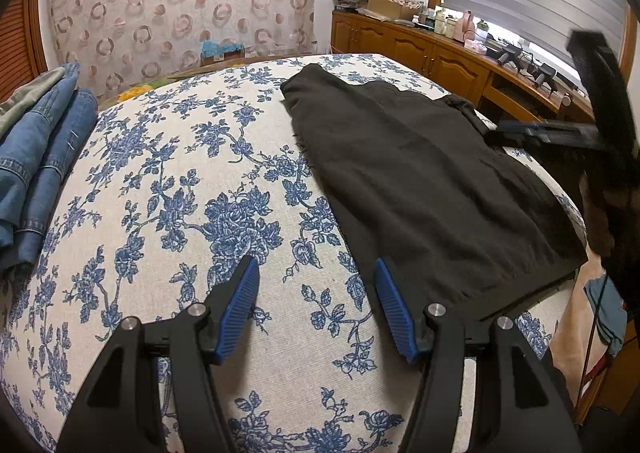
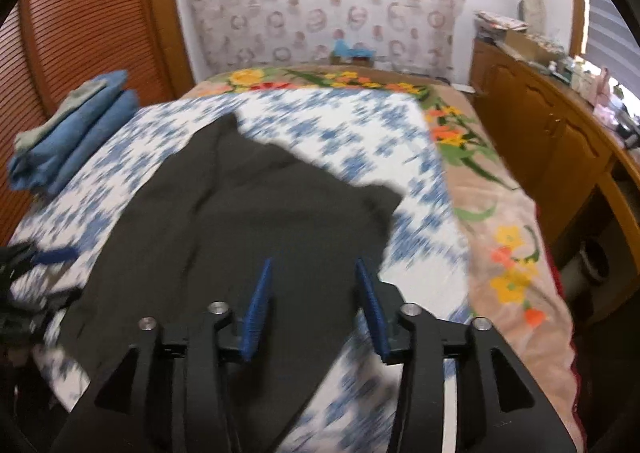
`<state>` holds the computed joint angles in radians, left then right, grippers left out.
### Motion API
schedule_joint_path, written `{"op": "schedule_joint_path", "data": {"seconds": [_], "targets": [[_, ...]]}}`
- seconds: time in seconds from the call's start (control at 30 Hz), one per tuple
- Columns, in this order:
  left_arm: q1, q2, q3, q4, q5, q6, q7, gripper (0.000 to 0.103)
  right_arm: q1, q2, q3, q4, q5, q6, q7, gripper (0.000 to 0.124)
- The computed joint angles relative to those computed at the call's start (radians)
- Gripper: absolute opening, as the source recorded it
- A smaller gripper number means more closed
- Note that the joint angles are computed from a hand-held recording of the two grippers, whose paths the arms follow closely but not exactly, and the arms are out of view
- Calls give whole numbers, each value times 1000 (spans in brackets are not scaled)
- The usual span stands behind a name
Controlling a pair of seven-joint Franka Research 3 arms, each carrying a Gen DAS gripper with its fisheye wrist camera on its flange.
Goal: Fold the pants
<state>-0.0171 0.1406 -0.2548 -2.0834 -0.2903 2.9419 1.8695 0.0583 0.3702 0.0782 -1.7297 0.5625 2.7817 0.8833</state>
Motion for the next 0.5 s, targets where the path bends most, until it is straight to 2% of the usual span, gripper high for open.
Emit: {"op": "schedule_joint_path", "data": {"seconds": [0.13, 0.33, 0.4, 0.5], "targets": [[5, -1, -4, -2, -15, 2, 10, 60, -6, -62, 31, -107, 62, 52, -64, 46], [11, -6, -11, -7, -59, 9, 36, 60, 12, -156, 35, -248, 131, 114, -112, 46], [17, -16, -18, -20, -89, 22, 64, 60, 16, -191, 38, -292, 180, 113, -136, 46], [29, -34, -45, -49, -195, 75, 172, 60, 37, -231, 28, -346, 224, 133, -169, 46]]}}
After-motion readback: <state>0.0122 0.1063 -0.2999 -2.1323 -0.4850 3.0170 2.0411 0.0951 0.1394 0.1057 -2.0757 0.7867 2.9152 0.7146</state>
